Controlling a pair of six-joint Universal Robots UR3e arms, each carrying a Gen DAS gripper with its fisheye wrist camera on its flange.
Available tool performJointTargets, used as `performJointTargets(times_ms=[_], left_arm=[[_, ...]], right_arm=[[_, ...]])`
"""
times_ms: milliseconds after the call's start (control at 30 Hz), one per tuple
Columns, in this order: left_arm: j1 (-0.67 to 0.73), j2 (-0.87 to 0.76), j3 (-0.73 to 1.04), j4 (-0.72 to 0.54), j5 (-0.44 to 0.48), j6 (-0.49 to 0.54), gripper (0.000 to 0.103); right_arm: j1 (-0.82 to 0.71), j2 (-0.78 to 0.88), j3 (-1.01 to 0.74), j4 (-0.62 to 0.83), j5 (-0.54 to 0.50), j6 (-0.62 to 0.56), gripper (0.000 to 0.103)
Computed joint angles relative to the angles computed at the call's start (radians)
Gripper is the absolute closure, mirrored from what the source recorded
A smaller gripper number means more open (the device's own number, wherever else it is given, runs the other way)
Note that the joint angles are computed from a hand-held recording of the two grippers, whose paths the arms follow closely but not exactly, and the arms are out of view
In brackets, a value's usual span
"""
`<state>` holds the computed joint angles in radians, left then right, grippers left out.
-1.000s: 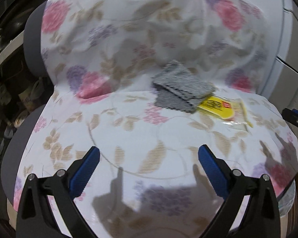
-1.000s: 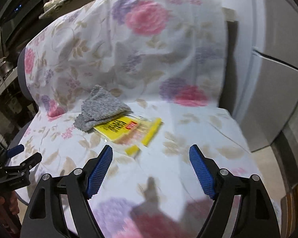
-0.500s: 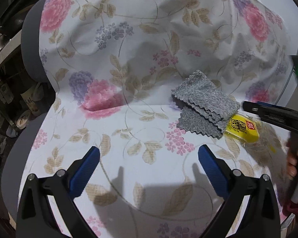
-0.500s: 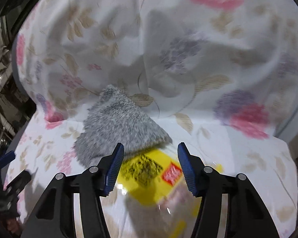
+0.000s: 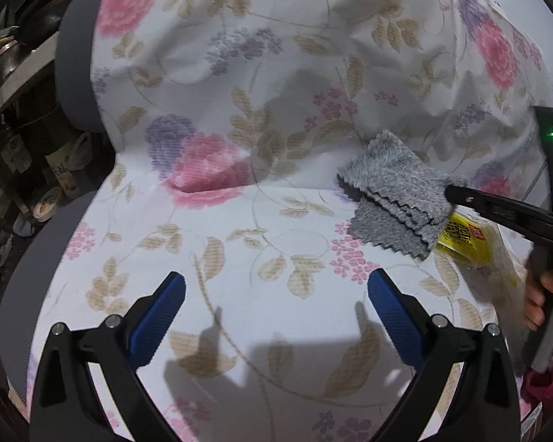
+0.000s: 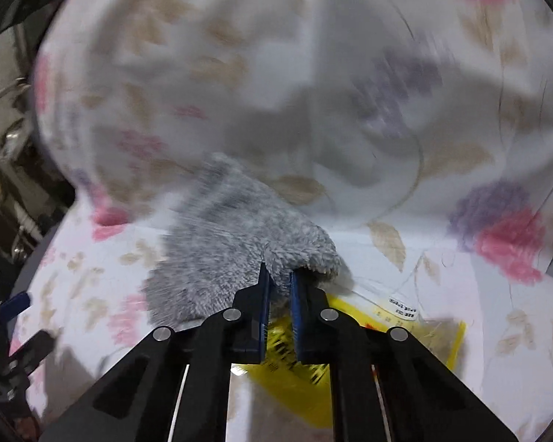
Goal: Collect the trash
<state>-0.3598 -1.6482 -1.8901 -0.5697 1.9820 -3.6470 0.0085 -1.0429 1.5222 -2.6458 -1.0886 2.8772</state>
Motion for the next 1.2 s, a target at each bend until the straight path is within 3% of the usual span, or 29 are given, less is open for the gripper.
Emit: performJointTargets(times_ms=[200,300,400,567,600,633,700,833,1000,1200], left_arm=[[-0.037,0.095,-0.022,-0.069,0.098,-0.061,0.007],[-0.051,0.147,-0.034,-0.111,0.136,-0.088,0.007],[-0.072,0.191,-0.045,-0.150,0.164,-0.106,0.007],[-0.105,0.200,-0.054,-0.168,0.157,-0.126,0.007],[-0.114,0.190,-0.049,-0.168,0.153,-0.127,0.007],[-0.122,0.181,-0.046,-0.167,0.154,-0.130,0.007],[-0.136,0.161,-0.035,-0.163,0.153,-0.134,0.007],[-0.151,0.117,-0.015,-0.134,0.131,-0.126,0.007],[-0.167,0.046,0.015,-0.092,0.099,-0.094,0.007],[-0.162,-0.009,0.030,-0.052,0.060,-0.054,0.007]], right_arm=[[-0.030,-0.270,0.263,0.004,0.216,-0.075,0.094],[-0.062,-0.381,0.347,0.094,0.313,-0.118,0.094],[-0.119,-0.525,0.448,0.282,0.374,-0.239,0.094],[-0.146,-0.645,0.588,0.322,0.215,-0.319,0.088],[-0.150,-0.656,0.605,0.320,0.187,-0.324,0.078],[-0.176,-0.684,0.633,0.320,0.178,-0.337,0.062],[-0.238,-0.739,0.683,0.318,0.198,-0.361,0.047],[-0.307,-0.730,0.718,0.178,0.147,-0.280,0.047],[-0.325,-0.535,0.641,0.085,0.105,-0.166,0.054],[-0.298,-0.354,0.545,0.022,0.075,-0.051,0.054]])
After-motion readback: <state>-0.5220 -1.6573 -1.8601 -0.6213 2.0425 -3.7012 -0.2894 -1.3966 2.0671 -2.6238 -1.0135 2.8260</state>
